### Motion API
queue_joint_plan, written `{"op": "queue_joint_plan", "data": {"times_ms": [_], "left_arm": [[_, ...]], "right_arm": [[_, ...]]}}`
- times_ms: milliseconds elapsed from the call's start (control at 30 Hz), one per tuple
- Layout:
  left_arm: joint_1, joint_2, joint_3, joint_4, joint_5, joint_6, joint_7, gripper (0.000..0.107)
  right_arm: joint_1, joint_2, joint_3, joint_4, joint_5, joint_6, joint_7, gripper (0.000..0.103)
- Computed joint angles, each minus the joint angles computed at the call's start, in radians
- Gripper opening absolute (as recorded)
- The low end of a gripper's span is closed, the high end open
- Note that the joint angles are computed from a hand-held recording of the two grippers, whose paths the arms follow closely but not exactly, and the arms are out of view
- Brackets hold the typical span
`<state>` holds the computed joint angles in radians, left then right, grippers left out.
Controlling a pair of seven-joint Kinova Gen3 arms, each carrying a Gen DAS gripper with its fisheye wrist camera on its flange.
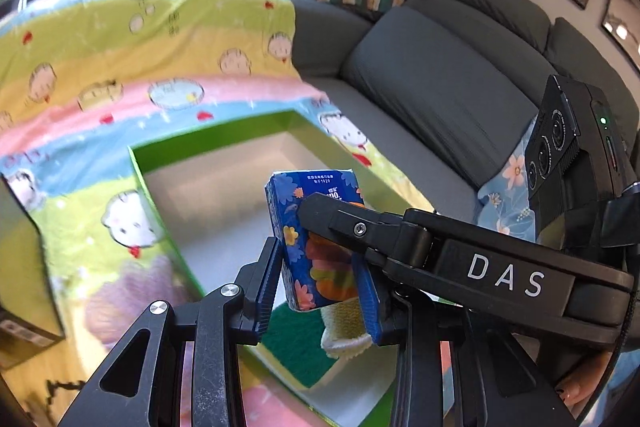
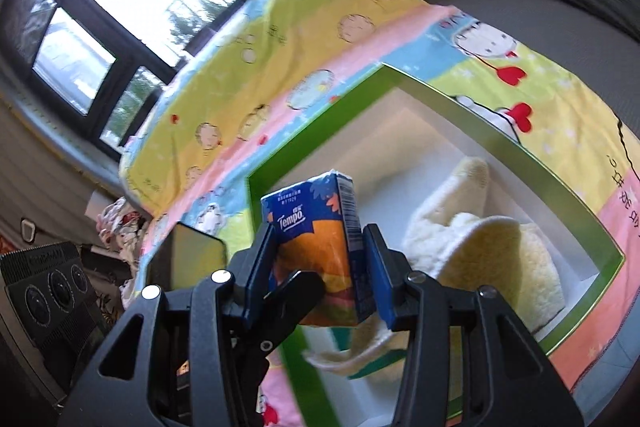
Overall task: Organize soft objects
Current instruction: 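Carry the tissue pack with the right gripper over the box, then open the right gripper to drop the tissue pack into the box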
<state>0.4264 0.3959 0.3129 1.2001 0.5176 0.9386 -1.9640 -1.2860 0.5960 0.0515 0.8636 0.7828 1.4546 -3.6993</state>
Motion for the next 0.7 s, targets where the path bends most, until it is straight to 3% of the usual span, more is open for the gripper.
{"op": "queue_joint_plan", "data": {"times_ms": [200,500,700], "left_arm": [[0.021,0.042,-0.004,-0.031,-0.015,0.032,0.031,0.037],[0.044,0.055,-0.013,-0.058,-0.063,0.054,0.079,0.037],[0.042,0.008,-0.019,-0.019,-0.083,0.017,0.085,0.037]], "right_arm": [[0.027,-0.014,-0.015,0.039,-0.043,-0.005,-0.025,0.044],[0.045,0.008,-0.015,-0.005,-0.094,0.038,0.001,0.039],[0.018,0.043,0.004,-0.086,-0.067,0.113,0.055,0.045]]}}
